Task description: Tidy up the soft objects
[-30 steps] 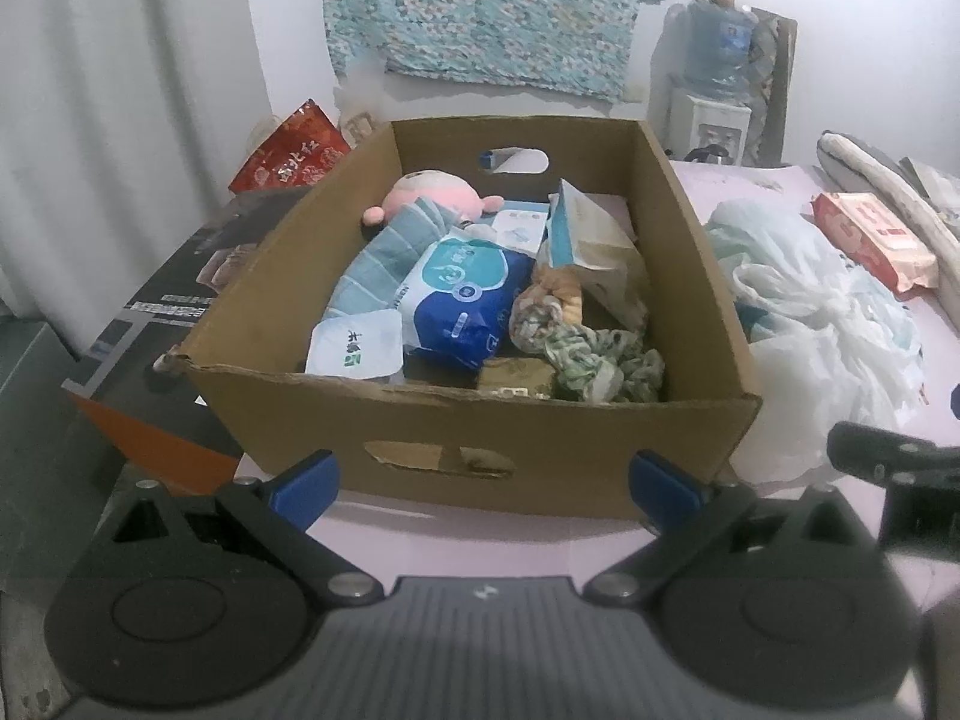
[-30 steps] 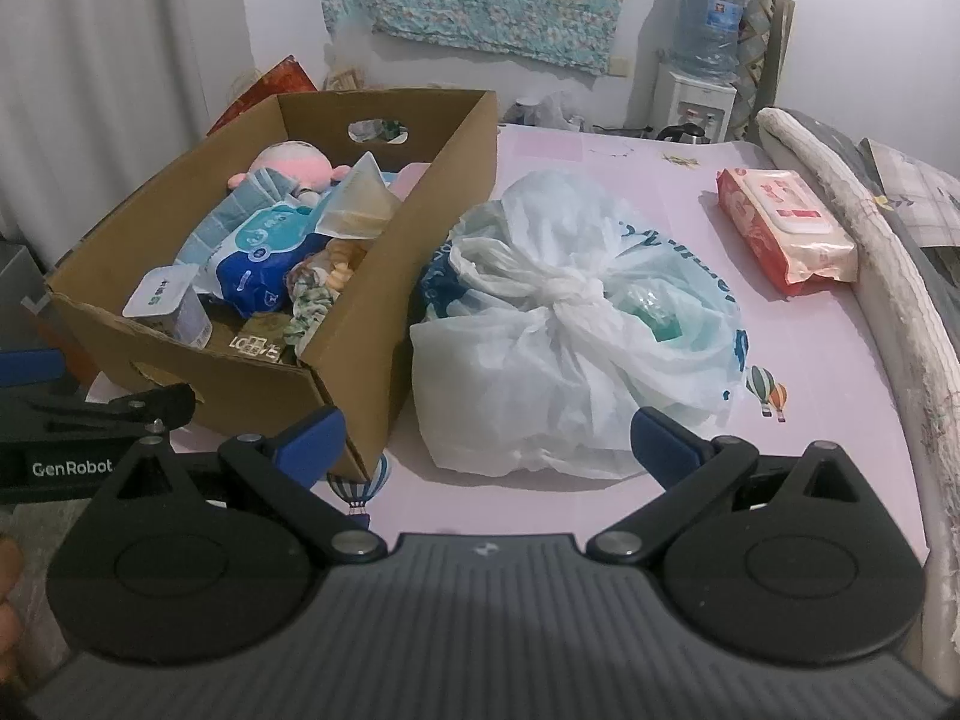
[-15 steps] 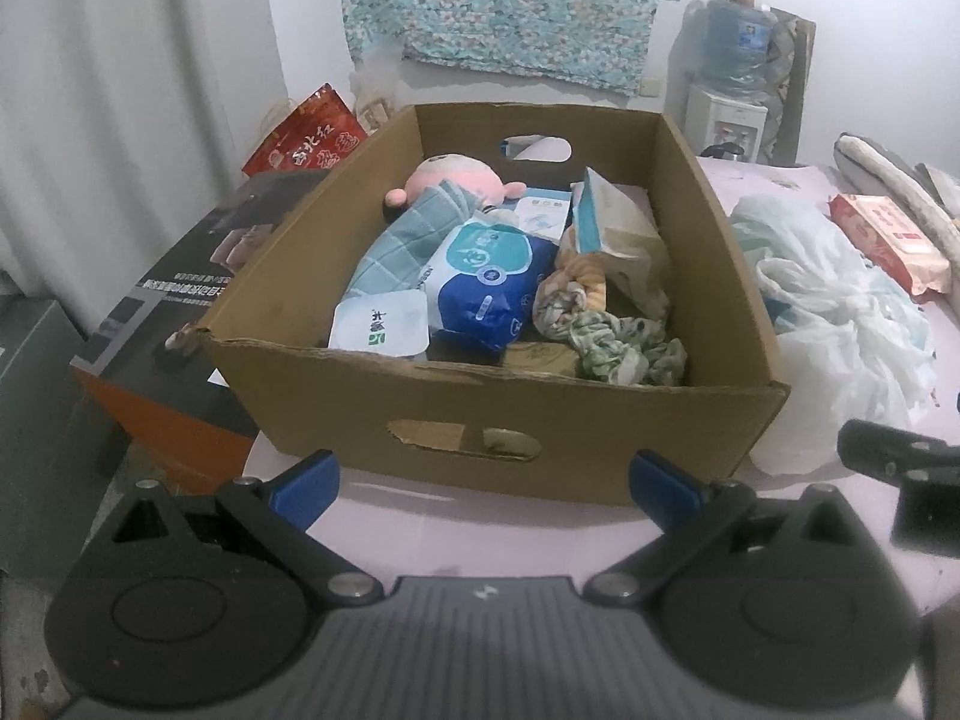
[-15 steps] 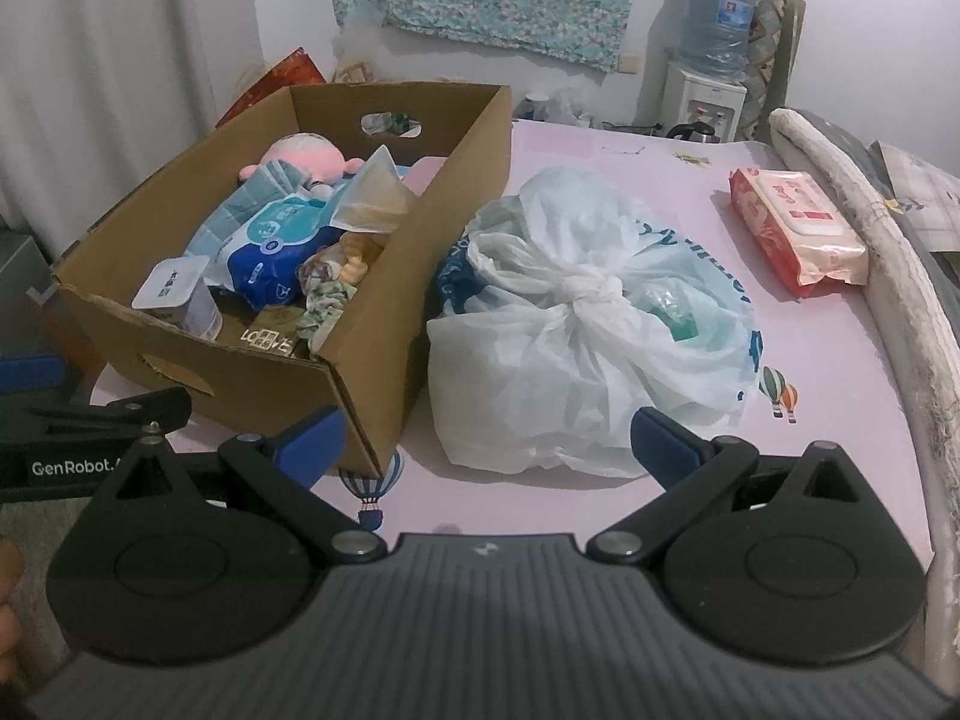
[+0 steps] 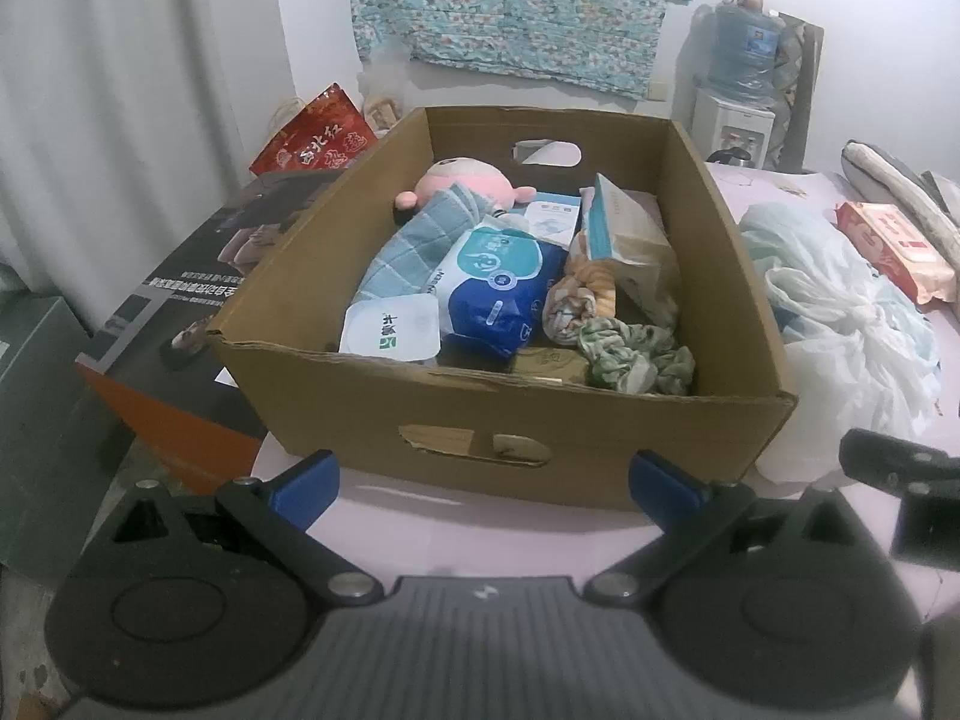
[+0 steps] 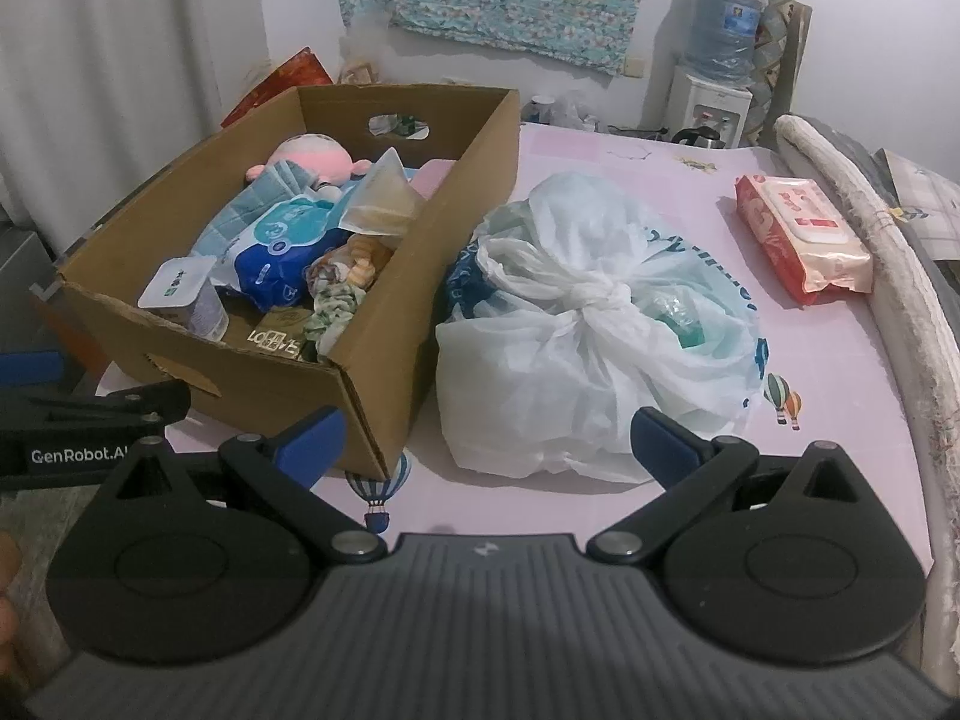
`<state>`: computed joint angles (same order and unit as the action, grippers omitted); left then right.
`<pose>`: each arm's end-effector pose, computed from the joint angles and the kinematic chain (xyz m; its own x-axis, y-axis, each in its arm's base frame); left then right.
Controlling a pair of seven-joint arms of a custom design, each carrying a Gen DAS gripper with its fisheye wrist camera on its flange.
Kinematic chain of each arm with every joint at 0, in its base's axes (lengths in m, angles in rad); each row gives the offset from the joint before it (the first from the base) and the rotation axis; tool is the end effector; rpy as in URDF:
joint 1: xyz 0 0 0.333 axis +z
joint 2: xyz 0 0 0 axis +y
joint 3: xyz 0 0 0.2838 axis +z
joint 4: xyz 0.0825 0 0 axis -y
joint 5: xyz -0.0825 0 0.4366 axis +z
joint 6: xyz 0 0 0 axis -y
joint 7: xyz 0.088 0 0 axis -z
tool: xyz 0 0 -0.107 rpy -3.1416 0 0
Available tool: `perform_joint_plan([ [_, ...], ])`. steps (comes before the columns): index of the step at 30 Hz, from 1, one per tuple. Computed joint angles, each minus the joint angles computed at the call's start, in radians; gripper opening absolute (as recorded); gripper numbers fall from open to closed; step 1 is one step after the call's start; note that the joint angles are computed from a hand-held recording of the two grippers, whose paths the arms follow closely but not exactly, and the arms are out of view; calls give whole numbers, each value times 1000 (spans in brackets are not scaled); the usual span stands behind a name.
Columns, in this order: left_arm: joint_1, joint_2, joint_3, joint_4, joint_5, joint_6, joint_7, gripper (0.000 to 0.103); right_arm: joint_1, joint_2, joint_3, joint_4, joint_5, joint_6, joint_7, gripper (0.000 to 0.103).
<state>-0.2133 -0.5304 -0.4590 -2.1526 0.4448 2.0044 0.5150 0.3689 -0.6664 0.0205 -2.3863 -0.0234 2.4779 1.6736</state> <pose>0.3905 -0.3179 0.5950 0.3065 -0.9471 -0.0955 -0.7334 -0.1710 -0.6580 0.4351 0.1802 0.6065 0.3085 -0.9506 -0.0349 -0.6982 -0.2014 -0.6869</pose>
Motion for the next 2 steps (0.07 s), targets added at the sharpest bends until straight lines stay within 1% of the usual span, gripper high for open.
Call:
perform_joint_plan([
  [2,-1,-1,1,0,-1,0,1,103,-1,0,1,0,-1,1,0,102],
])
